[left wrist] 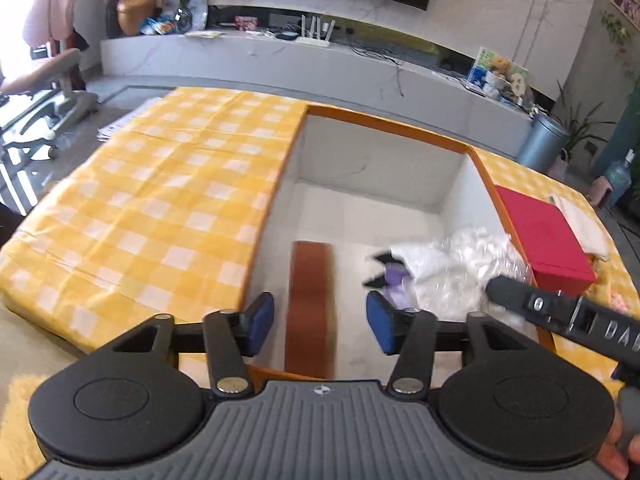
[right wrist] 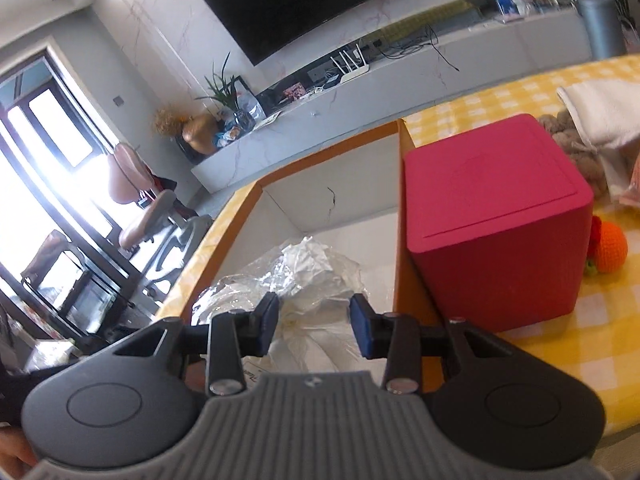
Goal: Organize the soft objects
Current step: 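Carry the sponge over the orange box and open the left tool, then lower the plastic bag into the orange box and open the right tool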
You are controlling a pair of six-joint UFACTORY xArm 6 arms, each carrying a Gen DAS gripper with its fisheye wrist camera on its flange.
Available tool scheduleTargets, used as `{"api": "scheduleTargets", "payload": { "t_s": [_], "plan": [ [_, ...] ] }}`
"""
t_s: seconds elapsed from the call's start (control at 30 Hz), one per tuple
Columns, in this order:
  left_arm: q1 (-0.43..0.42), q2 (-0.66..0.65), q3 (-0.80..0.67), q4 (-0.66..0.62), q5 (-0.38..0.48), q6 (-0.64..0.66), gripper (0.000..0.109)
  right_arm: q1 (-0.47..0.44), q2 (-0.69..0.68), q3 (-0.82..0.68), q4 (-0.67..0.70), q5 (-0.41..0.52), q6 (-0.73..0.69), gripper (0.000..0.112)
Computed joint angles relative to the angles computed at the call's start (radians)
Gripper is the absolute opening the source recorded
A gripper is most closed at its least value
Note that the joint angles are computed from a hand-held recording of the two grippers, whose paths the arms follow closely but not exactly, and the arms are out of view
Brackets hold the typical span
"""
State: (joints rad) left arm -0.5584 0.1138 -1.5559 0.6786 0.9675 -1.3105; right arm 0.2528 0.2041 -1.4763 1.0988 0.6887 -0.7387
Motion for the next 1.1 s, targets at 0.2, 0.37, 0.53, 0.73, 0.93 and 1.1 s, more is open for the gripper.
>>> {"api": "scheduleTargets", "payload": {
  "t_s": [0.2, 0.37, 0.53, 0.73, 0.93, 1.1],
  "plan": [
    [-0.01, -0.083, 0.064, 0.104, -0.025, -0.132, 0.067, 0.021, -0.006, 0.012, -0.033, -0.064, -0.006, 0.039],
    [0.001, -0.093, 0.075, 0.103, -0.034, -0.159, 0.067, 0.048, -0.021, 0.039, -0.06, -0.132, -0.015, 0.039],
    [0.01, -0.088, 0.078, 0.09, -0.041, -0.145, 0.067, 0.061, -0.025, 0.05, -0.077, -0.17, -0.01, 0.039],
    [0.014, -0.068, 0.065, 0.075, -0.046, -0.114, 0.067, 0.088, -0.037, 0.077, -0.18, -0.235, 0.021, 0.04],
    [-0.001, -0.055, 0.047, 0.11, -0.039, -0.101, 0.067, 0.09, -0.054, 0.092, -0.226, -0.257, -0.007, 0.057],
    [-0.006, -0.049, 0.037, 0.111, -0.027, -0.103, 0.067, 0.068, -0.074, 0.084, 0.002, -0.223, -0.189, 0.092]
  ]
}}
